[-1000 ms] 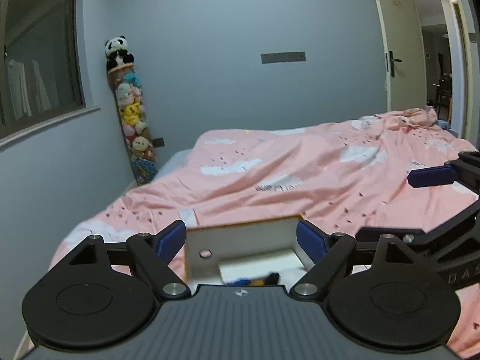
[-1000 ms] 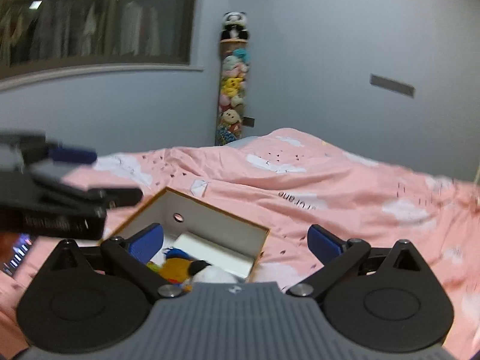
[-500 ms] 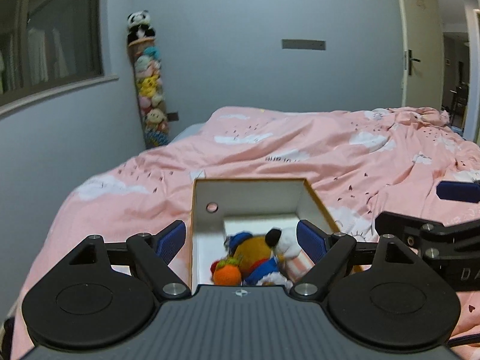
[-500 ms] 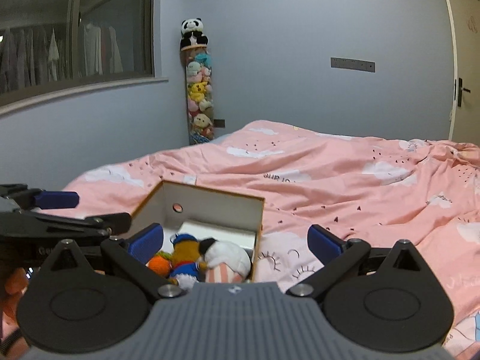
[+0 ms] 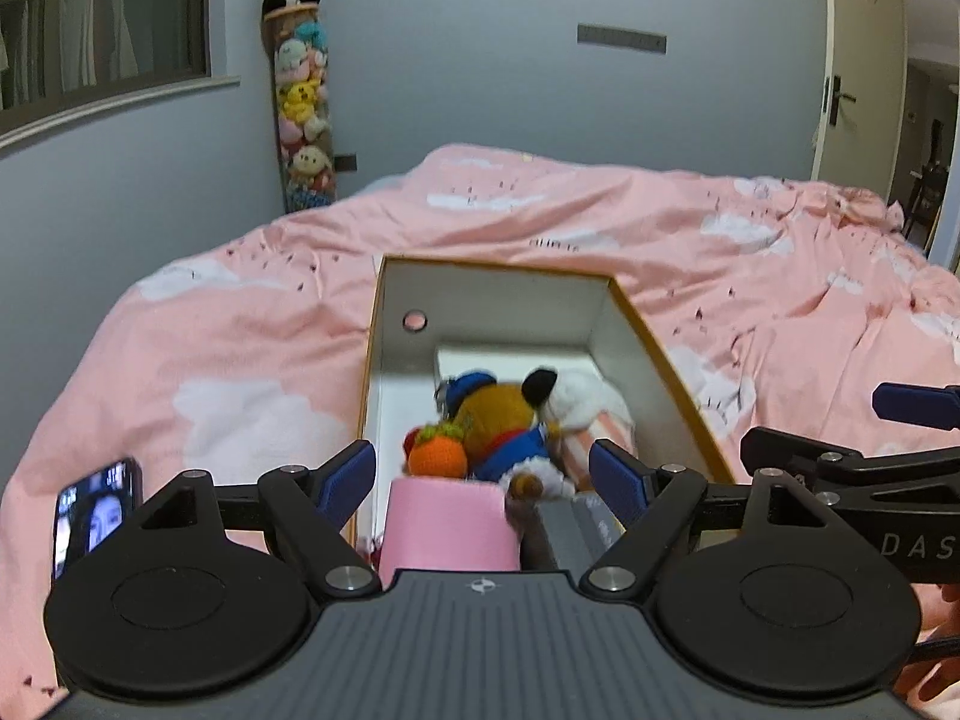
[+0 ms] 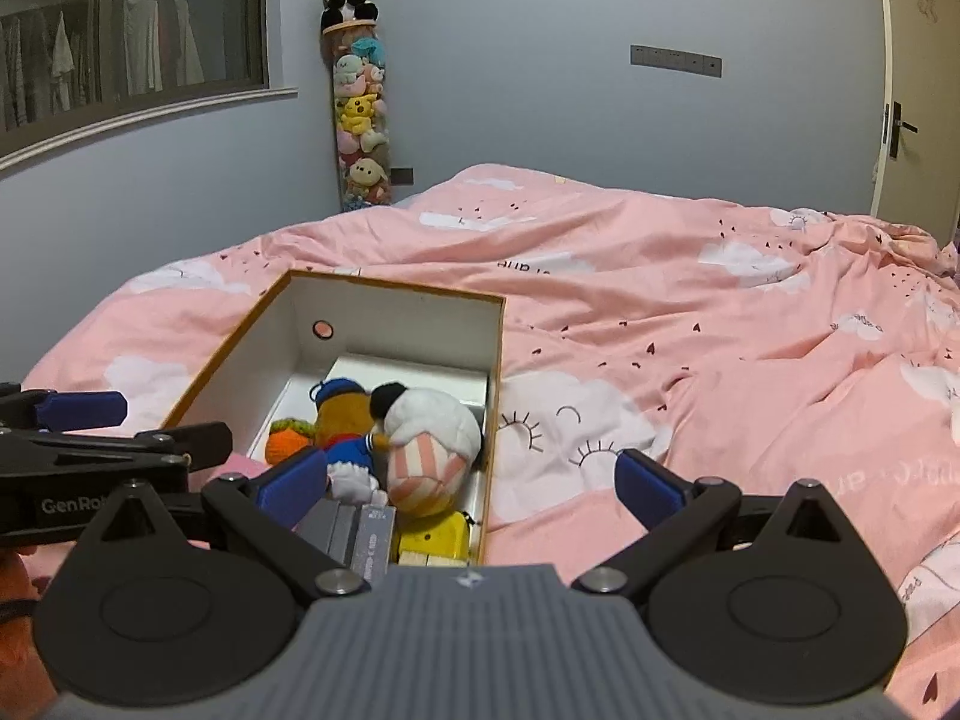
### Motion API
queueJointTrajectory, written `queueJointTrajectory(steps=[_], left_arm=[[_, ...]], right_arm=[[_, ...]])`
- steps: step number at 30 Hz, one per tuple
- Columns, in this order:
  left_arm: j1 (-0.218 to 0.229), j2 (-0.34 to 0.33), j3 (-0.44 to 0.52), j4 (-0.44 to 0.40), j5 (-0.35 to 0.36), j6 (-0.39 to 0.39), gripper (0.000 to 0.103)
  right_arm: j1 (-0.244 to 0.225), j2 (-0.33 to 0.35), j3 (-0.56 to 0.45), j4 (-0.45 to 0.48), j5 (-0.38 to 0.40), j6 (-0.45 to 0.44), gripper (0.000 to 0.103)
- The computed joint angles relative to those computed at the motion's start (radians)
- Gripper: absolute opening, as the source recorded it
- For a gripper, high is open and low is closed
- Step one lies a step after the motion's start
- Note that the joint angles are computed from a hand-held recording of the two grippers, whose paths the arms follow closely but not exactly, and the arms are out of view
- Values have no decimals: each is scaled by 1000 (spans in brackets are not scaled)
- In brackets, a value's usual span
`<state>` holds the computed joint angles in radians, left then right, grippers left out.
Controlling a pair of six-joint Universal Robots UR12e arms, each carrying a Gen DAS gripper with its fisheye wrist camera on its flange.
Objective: Organize objects
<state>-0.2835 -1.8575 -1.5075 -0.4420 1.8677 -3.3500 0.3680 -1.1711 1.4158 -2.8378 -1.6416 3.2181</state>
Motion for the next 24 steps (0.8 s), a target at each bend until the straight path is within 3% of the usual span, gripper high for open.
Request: queueJointTrajectory(steps=[16, 24], left_arm=[[-4, -7, 20, -137, 14, -47, 91], [-2, -8, 25, -162, -1, -44, 91]], right_arm=[[-9, 6, -20, 151, 39, 50, 102], [-13, 8, -29, 202, 45, 74, 102]])
